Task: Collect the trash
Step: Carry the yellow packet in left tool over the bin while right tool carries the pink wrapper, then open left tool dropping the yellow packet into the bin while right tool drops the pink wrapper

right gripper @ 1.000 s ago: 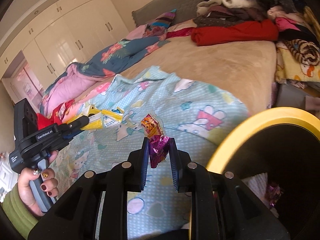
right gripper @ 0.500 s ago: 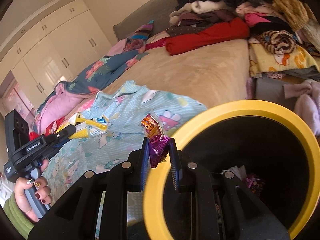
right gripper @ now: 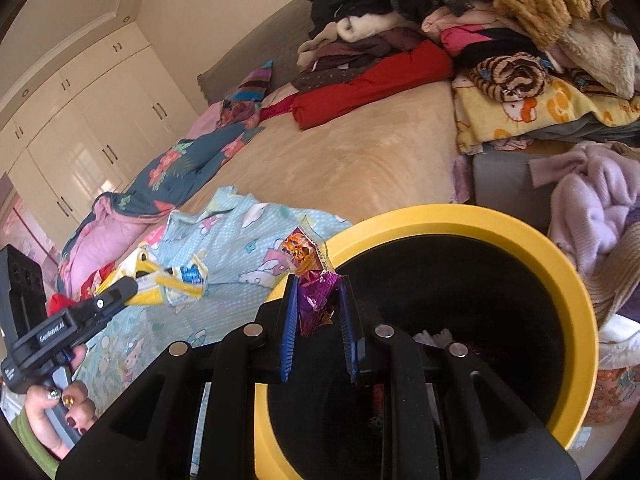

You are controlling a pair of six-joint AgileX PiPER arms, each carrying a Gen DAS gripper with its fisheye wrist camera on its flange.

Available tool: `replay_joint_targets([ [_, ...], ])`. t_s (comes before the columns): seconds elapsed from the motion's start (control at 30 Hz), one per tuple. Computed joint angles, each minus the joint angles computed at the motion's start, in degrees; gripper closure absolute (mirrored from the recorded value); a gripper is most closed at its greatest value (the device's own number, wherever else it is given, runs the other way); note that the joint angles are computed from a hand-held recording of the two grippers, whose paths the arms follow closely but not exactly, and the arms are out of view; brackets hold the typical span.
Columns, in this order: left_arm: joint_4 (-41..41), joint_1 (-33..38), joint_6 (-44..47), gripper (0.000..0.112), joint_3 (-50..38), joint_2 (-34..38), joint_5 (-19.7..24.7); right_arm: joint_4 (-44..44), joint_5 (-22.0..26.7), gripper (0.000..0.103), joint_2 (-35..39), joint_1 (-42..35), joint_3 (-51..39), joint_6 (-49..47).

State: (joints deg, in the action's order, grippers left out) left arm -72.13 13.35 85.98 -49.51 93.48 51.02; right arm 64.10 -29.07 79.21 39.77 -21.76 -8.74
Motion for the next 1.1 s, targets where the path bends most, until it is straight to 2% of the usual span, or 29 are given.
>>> replay_joint_targets([
  [0.3,0.7,-3.7,1.4,0.101,3.1,-2.7,-1.2,6.1,-0.8,0.084,-3.1,-0.2,2.0,-5.5],
  [0.5,1.6,-6.3,2.2,0.101,5.3,-4.4,-2.4,8.5,0.1,0.083,-4.4,-1.5,3.0,-7.1],
  [0.7,4.2,-9.8,0.9,0.101,7.0,-5.0,-4.1,9.0,3.1,0.08,-6.7,-4.4,4.8,-7.1],
  [0.87,4.5,-13.0,1.5,0.101,9.3,-5.8,-5.7,14.8,3.9,0.068,-9.9,-4.3,6.0,-12.9],
  [1.03,4.7,-15.4,1.1,0.099,10.5,-6.0,-7.3,27.7,1.5,0.05,-15.4,-1.3,7.0,-24.0],
  [1.1,5.1,-16.1,0.4,0.096,10.7,-6.0,-8.0,35.0,-2.3,0.039,-18.3,1.8,7.0,-30.3],
])
